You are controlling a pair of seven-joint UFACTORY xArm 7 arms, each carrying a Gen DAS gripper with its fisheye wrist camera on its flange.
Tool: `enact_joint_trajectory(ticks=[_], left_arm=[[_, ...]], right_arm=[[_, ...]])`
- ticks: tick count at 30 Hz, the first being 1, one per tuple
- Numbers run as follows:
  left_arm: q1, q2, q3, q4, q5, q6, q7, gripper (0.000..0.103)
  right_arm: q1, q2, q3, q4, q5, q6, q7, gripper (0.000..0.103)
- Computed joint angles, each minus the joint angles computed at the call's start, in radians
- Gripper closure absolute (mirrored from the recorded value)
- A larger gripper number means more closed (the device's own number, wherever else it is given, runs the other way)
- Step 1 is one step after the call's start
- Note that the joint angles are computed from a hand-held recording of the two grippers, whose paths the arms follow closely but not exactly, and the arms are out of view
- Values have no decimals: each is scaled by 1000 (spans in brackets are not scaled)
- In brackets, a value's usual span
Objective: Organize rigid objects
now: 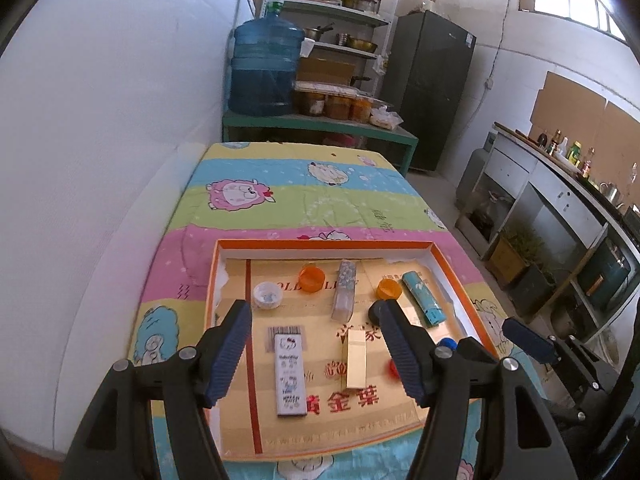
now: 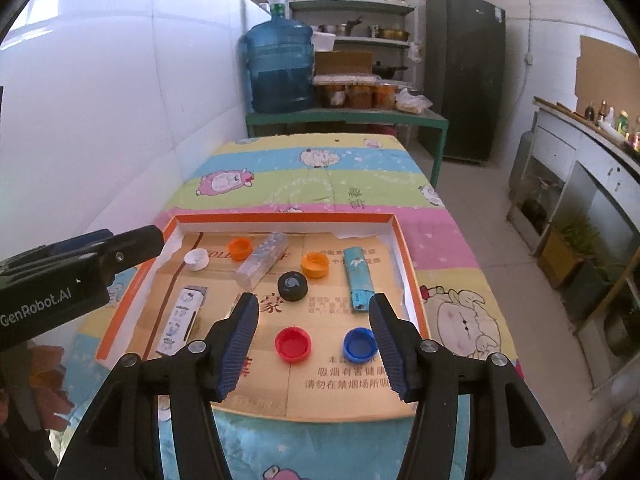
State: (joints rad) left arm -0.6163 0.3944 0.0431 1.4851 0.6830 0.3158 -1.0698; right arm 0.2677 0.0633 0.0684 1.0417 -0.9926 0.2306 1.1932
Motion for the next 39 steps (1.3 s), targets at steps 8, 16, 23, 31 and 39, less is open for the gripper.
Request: enact_joint_trajectory(ticks=[8, 16, 23, 31, 39], left_arm=[[-33, -97, 18, -110, 161, 3, -174, 37], [5, -183, -56, -195, 301, 34, -310, 37], [44, -244, -135, -253, 364, 94, -390, 37], [89, -332, -200, -333, 455, 96, -509, 37], [128, -406, -260, -394, 503, 121, -562, 37]], right_arm=[[-7, -71, 38, -58, -76, 27, 84, 44], [-30, -159, 103, -114, -140, 93, 169, 44], [-44, -229, 158, -162, -134, 125, 179, 44], [-69, -307, 208, -213, -78, 152, 169, 44], [-94, -386, 266, -253, -53, 181, 178, 44]])
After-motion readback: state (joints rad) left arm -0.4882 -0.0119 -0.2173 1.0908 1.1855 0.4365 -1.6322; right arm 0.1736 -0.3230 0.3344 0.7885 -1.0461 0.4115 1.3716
